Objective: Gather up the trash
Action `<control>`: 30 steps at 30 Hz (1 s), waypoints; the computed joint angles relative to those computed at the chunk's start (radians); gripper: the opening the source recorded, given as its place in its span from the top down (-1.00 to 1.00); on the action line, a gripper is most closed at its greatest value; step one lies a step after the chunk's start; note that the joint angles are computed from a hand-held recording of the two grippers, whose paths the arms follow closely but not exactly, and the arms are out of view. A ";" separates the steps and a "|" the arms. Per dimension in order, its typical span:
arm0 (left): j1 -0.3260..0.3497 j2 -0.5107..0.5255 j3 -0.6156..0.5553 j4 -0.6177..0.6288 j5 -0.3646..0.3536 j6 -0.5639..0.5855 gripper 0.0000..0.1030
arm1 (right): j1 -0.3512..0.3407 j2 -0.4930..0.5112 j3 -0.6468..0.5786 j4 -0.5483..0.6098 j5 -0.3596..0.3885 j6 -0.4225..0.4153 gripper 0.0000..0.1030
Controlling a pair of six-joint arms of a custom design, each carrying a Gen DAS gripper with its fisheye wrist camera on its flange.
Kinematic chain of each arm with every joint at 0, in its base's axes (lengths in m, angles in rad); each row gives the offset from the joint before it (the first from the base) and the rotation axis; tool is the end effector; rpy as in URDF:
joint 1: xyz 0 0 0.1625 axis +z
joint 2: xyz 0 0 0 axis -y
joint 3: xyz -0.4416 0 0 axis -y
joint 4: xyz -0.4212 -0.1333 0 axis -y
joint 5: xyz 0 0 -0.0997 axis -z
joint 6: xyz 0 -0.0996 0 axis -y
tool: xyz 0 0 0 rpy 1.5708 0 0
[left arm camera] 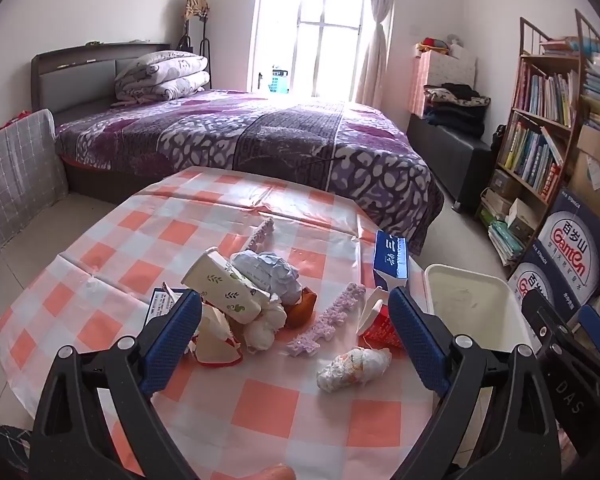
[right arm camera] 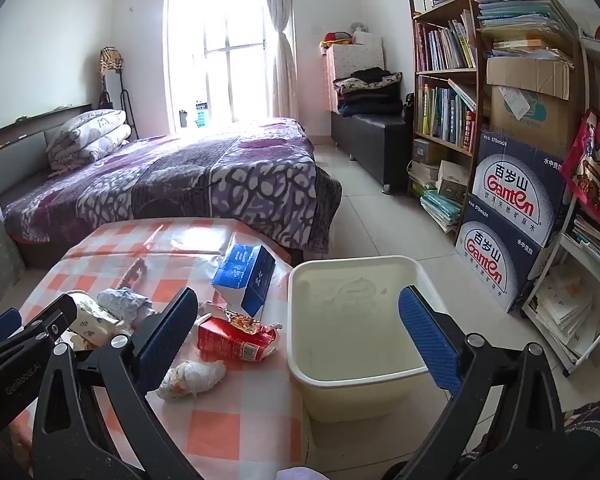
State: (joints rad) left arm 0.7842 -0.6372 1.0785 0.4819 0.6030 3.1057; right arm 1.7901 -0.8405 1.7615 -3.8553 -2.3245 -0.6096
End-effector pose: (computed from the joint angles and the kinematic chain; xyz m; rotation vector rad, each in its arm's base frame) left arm -0.3367 -0.6400 0.1401 0.4529 2.2258 -1.1581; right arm 0.2030 -0.6115 0.2387 0.1991 -1.9134 1.3177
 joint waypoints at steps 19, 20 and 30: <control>0.007 0.003 -0.001 0.007 0.001 -0.010 -0.78 | -0.008 0.003 -0.005 0.033 -0.011 0.029 -0.86; 0.007 0.002 -0.001 0.006 0.003 -0.006 -0.78 | -0.008 0.003 -0.005 0.032 -0.010 0.028 -0.86; 0.008 0.001 0.002 0.001 0.007 -0.010 -0.78 | -0.009 0.003 -0.006 0.034 -0.009 0.028 -0.86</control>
